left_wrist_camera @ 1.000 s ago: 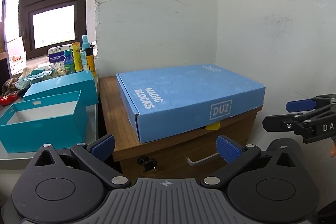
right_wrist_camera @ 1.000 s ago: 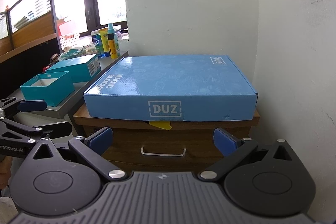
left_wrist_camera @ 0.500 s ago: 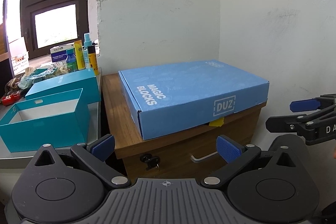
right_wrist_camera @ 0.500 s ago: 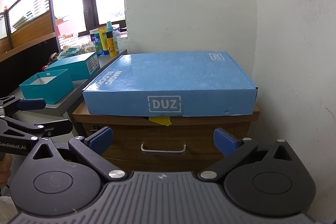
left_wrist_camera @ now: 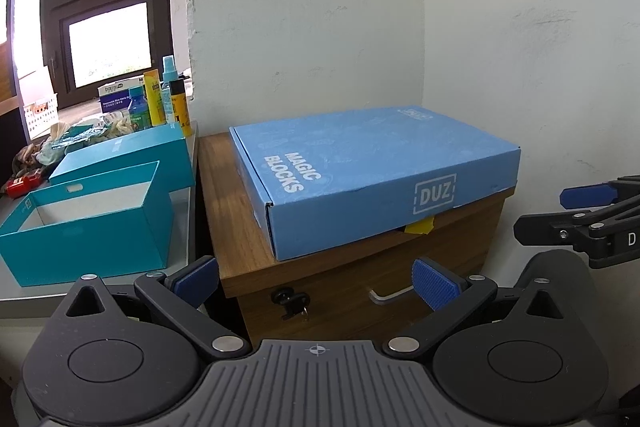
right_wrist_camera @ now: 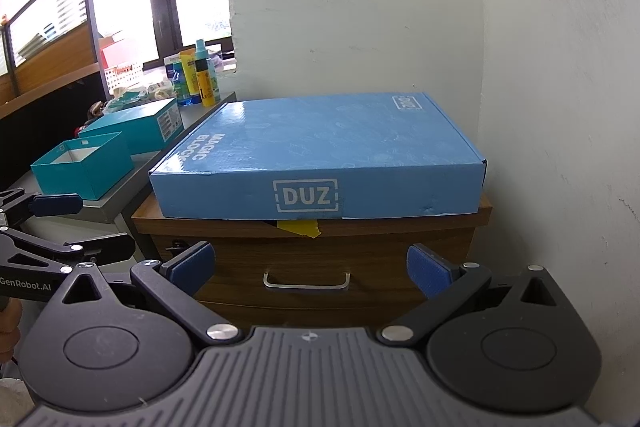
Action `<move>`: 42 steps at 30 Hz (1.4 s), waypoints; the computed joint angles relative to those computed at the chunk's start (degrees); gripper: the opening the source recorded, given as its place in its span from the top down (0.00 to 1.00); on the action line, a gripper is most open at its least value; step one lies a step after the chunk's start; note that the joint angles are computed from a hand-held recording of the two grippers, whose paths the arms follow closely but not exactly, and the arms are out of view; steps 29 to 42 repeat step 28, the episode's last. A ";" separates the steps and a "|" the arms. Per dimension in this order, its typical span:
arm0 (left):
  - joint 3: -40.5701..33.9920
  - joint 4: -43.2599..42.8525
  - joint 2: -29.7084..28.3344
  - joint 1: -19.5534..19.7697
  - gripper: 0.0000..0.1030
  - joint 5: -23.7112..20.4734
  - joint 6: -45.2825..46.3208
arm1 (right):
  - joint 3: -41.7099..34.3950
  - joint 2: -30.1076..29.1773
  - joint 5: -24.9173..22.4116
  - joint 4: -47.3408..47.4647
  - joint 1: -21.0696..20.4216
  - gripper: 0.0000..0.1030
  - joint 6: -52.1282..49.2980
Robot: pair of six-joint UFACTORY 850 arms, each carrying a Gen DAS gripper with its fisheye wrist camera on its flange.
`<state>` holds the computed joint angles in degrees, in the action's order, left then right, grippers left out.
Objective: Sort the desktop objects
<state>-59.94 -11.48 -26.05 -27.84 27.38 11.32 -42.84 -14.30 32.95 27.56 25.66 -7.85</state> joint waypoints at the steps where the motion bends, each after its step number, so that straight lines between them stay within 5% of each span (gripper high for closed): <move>1: -0.05 0.00 -0.04 0.01 0.00 -0.10 0.03 | -0.02 0.00 -0.08 -0.06 -0.02 0.00 0.06; 42: -2.38 2.11 -2.16 0.37 0.00 -2.75 -1.35 | -1.94 -2.03 -2.06 -0.13 -0.86 0.00 0.93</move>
